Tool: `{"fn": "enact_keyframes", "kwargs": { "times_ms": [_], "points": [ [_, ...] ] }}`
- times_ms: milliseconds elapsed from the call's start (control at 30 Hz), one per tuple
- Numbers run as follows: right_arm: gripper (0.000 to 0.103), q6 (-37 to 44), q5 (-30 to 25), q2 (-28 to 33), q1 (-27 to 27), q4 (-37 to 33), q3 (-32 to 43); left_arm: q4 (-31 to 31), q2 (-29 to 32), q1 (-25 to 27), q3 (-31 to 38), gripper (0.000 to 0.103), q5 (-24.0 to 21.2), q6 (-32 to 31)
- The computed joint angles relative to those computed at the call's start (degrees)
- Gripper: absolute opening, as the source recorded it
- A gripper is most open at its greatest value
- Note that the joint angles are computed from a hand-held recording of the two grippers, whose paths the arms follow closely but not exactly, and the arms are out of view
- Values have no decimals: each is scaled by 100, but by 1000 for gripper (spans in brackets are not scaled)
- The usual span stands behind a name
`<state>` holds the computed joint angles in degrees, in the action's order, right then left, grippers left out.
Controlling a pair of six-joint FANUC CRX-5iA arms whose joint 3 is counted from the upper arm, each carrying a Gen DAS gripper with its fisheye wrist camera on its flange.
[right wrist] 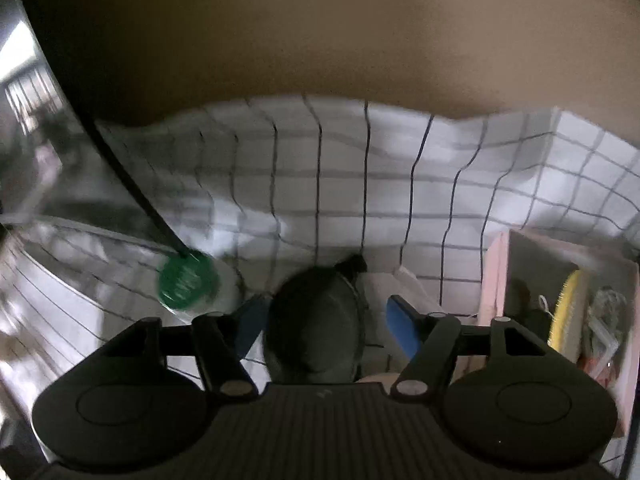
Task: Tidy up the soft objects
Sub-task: 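Grasp the black round pouch with the left tool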
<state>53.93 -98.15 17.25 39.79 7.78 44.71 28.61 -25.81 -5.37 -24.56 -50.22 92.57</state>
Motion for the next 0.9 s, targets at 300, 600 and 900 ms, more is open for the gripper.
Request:
{"fn": "enact_keyframes", "kwargs": {
  "times_ms": [300,600,900],
  "points": [
    [41,964,-508,769,-545,-488,434,-378,906,-776,584,18,625,465],
    [29,944,-766,973,-909,-1732,728,1002,1477,-854,237,21,1357,102],
    [25,706,-723,973,-941,-1903,783,1924,1703,-759,79,25,1395,-459]
  ]
}}
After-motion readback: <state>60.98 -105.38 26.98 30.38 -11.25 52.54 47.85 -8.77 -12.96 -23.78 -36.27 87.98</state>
